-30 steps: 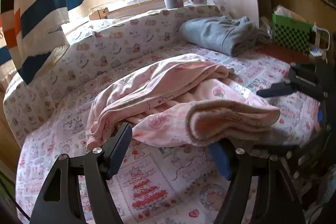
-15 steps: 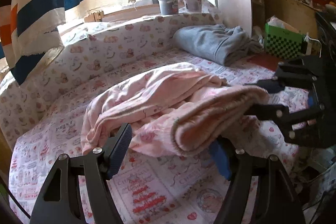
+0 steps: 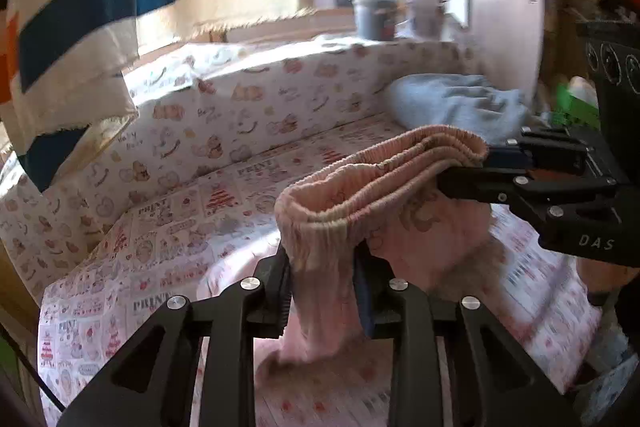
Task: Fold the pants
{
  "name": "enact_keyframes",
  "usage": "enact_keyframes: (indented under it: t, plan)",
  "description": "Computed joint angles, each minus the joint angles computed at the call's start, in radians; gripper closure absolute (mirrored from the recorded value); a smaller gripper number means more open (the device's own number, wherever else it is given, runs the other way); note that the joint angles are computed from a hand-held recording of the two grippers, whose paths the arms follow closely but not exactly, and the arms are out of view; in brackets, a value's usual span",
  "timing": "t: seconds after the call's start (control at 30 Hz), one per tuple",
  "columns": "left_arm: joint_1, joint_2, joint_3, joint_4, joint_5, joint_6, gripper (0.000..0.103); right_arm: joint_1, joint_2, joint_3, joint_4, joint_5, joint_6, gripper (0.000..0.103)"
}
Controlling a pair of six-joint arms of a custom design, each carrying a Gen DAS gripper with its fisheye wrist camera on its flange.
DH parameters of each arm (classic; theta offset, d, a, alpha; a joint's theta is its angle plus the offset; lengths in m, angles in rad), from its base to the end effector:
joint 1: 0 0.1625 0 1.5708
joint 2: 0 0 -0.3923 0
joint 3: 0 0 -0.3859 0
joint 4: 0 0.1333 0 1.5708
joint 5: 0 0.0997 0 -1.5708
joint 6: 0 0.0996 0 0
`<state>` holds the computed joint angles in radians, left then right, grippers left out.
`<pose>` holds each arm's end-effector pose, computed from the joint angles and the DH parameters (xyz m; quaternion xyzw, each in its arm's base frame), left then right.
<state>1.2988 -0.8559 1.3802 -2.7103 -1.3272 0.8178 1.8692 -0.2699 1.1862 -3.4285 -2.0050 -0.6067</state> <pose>-0.0442 -0.7439 0.2442 0.4589 0.8281 -0.2582 0.1925 0.3063 -0.6850 -0.0116 0.2927 -0.8254 0.4081 0.2577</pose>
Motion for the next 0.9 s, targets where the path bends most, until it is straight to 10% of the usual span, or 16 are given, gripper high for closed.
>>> enact_keyframes:
  t: [0.43,0.67,0.9]
  plan:
    - [0.037,0.155,-0.218,0.160,0.057,-0.113,0.055,-0.064,0.123,-0.246,0.190,-0.067,0.116,0.078]
    - [0.047,0.139,-0.228,0.204,0.054,-0.152,0.053,-0.079,0.086,-0.197,0.142,-0.055,0.185,0.056]
    - [0.048,0.130,-0.228,0.244,0.067,-0.147,0.066,-0.105,0.021,-0.117,0.197,0.044,0.272,0.080]
